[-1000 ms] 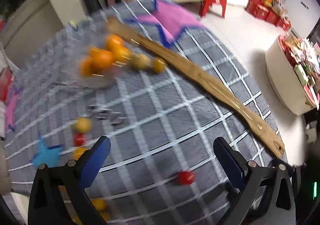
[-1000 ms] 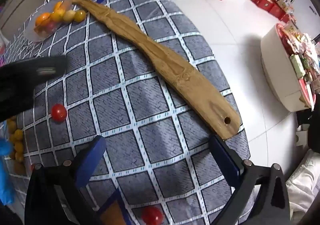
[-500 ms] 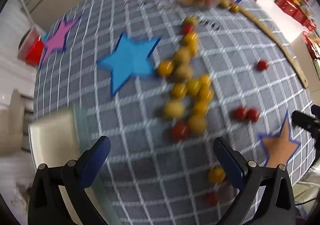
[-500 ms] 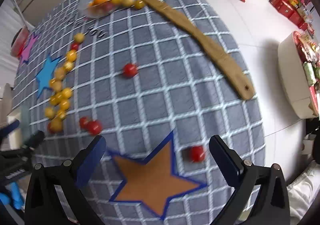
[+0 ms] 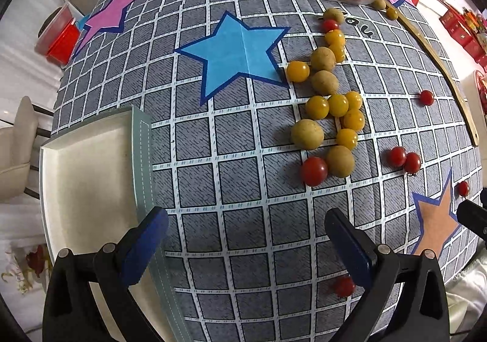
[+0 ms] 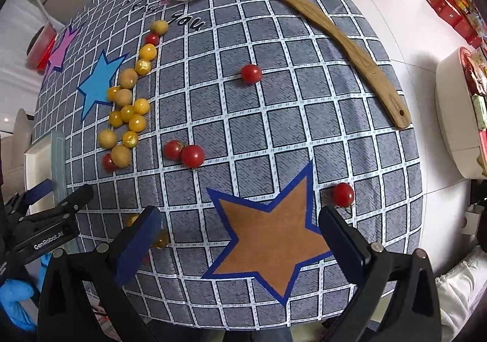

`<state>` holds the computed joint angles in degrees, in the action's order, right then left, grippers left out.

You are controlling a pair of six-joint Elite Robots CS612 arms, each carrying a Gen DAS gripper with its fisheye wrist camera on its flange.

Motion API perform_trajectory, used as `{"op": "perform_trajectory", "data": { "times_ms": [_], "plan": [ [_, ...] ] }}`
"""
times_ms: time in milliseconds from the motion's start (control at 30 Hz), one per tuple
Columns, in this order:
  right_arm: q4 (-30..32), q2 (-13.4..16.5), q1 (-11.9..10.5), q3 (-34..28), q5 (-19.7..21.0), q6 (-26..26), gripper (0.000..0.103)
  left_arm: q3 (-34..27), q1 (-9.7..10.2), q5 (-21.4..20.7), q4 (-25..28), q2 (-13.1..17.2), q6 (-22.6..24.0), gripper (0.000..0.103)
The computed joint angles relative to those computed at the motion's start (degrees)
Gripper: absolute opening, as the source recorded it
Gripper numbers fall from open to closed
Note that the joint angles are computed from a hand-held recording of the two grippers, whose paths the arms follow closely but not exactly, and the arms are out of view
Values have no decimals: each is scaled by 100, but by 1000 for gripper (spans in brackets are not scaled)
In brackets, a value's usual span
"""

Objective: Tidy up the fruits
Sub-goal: 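Move both tools over the scattered fruits on the grid cloth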

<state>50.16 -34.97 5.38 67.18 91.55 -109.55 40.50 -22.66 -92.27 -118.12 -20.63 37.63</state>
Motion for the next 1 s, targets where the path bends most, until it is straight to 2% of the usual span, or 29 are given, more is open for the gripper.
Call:
{"op": "perform_trajectory", "data": {
  "times_ms": [100,300,1000],
  "plan": [
    [6,11,-4,-7,-36,-66,103,281,-14,16,-129,-152,11,103],
    [33,38,-9,-57,-35,-211,103,416,-9,18,-131,-245,29,103],
    [64,91,-4,-78,-99,-253,103,364,-46,71,-94,-207,38,103]
  ]
}}
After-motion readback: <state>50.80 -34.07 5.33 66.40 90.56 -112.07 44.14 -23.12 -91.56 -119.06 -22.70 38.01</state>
